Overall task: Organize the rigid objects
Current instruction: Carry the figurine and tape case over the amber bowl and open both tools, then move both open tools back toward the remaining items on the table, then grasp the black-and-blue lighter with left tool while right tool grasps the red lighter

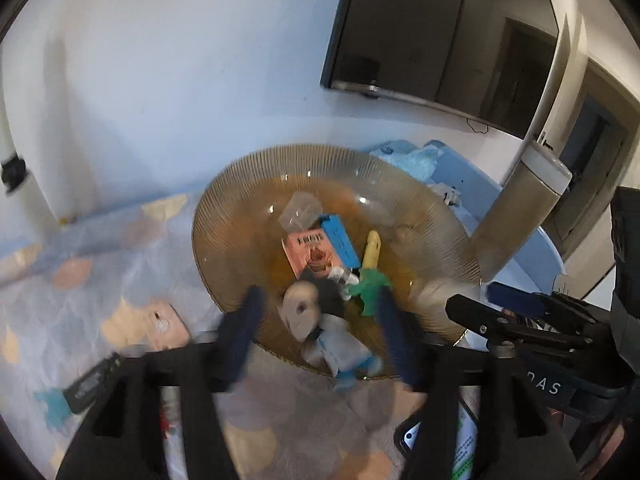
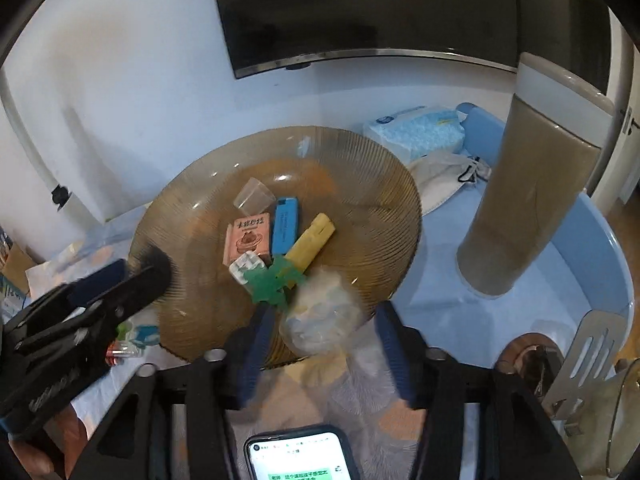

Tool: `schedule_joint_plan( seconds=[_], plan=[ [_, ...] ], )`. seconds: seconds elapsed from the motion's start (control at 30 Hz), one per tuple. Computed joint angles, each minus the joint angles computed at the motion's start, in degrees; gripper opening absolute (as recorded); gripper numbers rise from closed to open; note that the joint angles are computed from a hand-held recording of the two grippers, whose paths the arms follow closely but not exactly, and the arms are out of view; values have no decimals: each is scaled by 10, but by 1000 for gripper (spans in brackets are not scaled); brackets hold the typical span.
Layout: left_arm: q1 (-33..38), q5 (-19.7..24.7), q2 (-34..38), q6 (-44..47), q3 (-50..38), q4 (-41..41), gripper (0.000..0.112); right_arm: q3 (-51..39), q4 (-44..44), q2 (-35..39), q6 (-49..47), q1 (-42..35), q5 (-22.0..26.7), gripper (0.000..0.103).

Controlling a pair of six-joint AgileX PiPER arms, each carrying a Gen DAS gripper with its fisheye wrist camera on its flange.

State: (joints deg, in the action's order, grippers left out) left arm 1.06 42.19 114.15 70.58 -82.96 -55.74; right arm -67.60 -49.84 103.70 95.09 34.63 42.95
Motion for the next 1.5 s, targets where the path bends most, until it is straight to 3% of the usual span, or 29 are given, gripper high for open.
schedule_joint_plan(
  seconds=[0.03, 0.2, 0.33, 0.53, 0.6, 0.67, 0.7, 0.77, 0.9, 1.0, 1.1, 1.2, 1.33, 1.43, 1.5],
  plan=[
    [7, -3, -11, 15, 12, -17, 74, 6, -11, -7, 16, 5, 8, 59],
    [104, 84, -44, 39, 17, -67, 74, 57, -74, -67, 100, 57, 28, 59],
    [202, 127, -71, 65, 30, -90, 74, 35, -67, -66, 88, 99, 44, 60],
    [325, 110, -65, 95, 47, -68, 74, -56, -63, 14, 61, 171, 20, 62],
    [349, 60, -45, 99, 62, -52, 74, -98, -44, 66, 44, 182, -8, 62],
    [350, -21, -32, 111, 89, -38, 74, -148, -29, 135, 32, 192, -13, 62],
    [353, -34, -10, 120, 92, -28, 74, -175, -15, 167, 14, 196, -5, 62],
    [361, -32, 19, 125, 83, -15, 74, -215, 18, 218, -15, 203, 0, 62],
    [356, -78, 25, 209, 119, -62, 74, -266, -15, 268, -17, 234, 49, 62],
    [355, -80, 19, 277, 143, -109, 74, -263, -33, 271, -2, 238, 46, 63],
    [346, -93, 15, 282, 153, -101, 74, -263, -5, 273, -19, 221, 33, 63],
    [348, -60, 16, 258, 137, -67, 74, -240, -5, 254, -11, 215, 15, 63],
    [331, 26, 23, 170, 68, 43, 74, -263, 15, 236, -59, 206, 74, 63],
    [297, 17, 28, 170, 41, 59, 74, -274, 76, 220, -174, 161, 25, 63],
    [272, 30, 59, 123, -11, 100, 73, -323, 116, 244, -260, 140, 36, 63]
  ],
)
